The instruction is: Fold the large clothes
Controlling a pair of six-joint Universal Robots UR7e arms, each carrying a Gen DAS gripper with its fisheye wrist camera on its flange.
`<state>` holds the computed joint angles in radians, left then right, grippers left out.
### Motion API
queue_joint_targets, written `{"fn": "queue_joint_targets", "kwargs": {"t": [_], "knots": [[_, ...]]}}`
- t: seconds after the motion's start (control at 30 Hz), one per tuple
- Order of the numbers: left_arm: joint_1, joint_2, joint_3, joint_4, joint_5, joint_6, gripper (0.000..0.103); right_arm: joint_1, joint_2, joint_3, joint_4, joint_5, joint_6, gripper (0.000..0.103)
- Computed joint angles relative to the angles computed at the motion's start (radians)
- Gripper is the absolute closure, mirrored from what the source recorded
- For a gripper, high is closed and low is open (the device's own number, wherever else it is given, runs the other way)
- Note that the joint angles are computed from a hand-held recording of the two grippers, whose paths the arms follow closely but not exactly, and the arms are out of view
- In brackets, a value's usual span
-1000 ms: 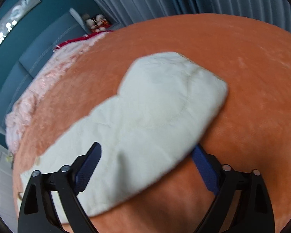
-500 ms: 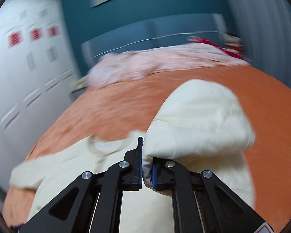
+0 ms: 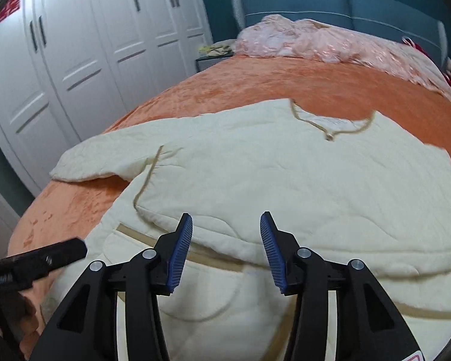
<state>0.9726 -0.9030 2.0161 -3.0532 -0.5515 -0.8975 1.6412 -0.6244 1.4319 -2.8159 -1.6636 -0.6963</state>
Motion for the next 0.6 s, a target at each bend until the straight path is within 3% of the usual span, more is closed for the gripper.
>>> {"fn": "queue_joint_targets", "kwargs": {"t": [0.1, 0.23, 0.3, 0.4, 0.43, 0.47, 0.5, 0.53, 0.6], "knots": [[0.057, 0.052, -0.078, -0.121, -0.113, 0.072, 0.006, -0.07, -0.045, -0.044, 0.05, 0.013, 0.154, 0.052], [0.113, 0.125, -0.18, -0.221, -0.212, 0.131, 0.007, -0.14, -0.074, -0.079, 0.029, -0.012, 0.283, 0.051], [0.131, 0.154, -0.228, -0.22, -0.232, 0.142, 0.015, -0.167, -0.077, -0.106, 0.033, -0.011, 0.343, 0.05], [0.138, 0.181, -0.289, -0.16, -0.223, 0.168, 0.051, -0.199, -0.058, -0.167, 0.05, -0.001, 0.427, 0.05], [0.137, 0.189, -0.309, -0.132, -0.205, 0.184, 0.076, -0.207, -0.047, -0.188, 0.057, 0.005, 0.452, 0.05], [0.138, 0.194, -0.329, -0.105, -0.202, 0.208, 0.087, -0.212, -0.031, -0.22, 0.076, 0.014, 0.475, 0.05], [0.139, 0.198, -0.345, -0.095, -0.203, 0.232, 0.087, -0.216, -0.014, -0.253, 0.099, 0.022, 0.501, 0.055], [0.136, 0.205, -0.364, -0.091, -0.194, 0.255, 0.09, -0.218, 0.002, -0.285, 0.122, 0.036, 0.523, 0.07], [0.128, 0.213, -0.39, -0.101, -0.166, 0.313, 0.094, -0.207, 0.026, -0.321, 0.112, 0.035, 0.543, 0.089]]}}
